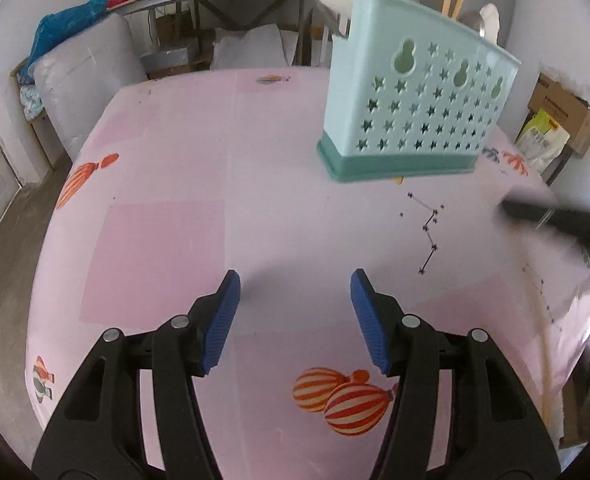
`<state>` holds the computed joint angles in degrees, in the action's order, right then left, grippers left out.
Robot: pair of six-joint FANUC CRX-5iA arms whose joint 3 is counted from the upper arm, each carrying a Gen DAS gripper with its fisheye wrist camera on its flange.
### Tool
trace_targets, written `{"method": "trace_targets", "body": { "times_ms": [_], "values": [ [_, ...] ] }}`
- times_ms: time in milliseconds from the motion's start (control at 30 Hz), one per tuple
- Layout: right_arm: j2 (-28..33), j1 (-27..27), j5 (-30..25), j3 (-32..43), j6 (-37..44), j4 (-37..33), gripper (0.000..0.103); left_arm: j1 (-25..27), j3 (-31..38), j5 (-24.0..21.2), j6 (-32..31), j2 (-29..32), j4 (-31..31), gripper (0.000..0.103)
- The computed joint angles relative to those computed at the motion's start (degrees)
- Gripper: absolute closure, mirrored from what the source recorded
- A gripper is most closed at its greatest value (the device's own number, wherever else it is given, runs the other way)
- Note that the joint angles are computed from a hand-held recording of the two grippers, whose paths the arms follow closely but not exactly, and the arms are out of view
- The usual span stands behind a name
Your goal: Organize utensils
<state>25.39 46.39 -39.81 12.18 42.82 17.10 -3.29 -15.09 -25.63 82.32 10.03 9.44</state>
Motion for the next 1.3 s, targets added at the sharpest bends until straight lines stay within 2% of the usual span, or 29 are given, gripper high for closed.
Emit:
{"method": "trace_targets", "body": {
  "times_ms": [200, 233, 300, 400, 567, 733, 1000, 1100, 1200, 1300],
  "values": [
    [-9.0, -0.7, 9.4, -10.5, -19.6, 21.8, 0.097, 0.2, -1.6, 1.4, -2.8, -0.6, 3.1, 0.044],
    [-10.4, -1.2, 11.0, -12.1, -24.5, 27.8, 0.097, 0.1, -1.3, 1.1, -2.5, -0.7, 2.9, 0.044],
    [-10.6, -2.0, 12.6, -12.7, -30.7, 36.2, 0.097, 0.1, -1.5, 1.3, -2.7, -0.9, 3.2, 0.043],
    [-9.3, -3.1, 13.2, -10.0, -33.1, 42.5, 0.097, 0.2, -1.4, 1.5, -1.6, -1.1, 2.7, 0.043],
    [-6.9, -3.5, 13.8, -4.1, -29.5, 44.2, 0.098, 1.0, -1.6, 1.9, 0.1, -1.9, 2.3, 0.043],
    [-3.3, -3.5, 13.3, 3.3, -23.8, 41.3, 0.098, 1.4, -1.5, 1.8, 0.7, -2.2, 1.9, 0.042],
    [0.6, -4.3, 13.5, 9.1, -23.1, 42.1, 0.099, 1.4, -1.0, 1.3, 0.9, -1.7, 1.6, 0.042],
    [2.6, -3.9, 11.7, 11.1, -20.6, 39.7, 0.099, 1.3, -0.7, 1.2, 1.4, -1.4, 1.2, 0.042],
    [5.2, -3.4, 8.6, 14.3, -14.7, 33.0, 0.099, 1.3, -0.5, 1.0, 1.5, -1.2, 1.2, 0.042],
    [4.8, -3.6, 8.9, 12.7, -13.9, 30.2, 0.099, 1.4, -0.8, 1.7, 0.3, -1.1, 2.4, 0.041]
  ]
}}
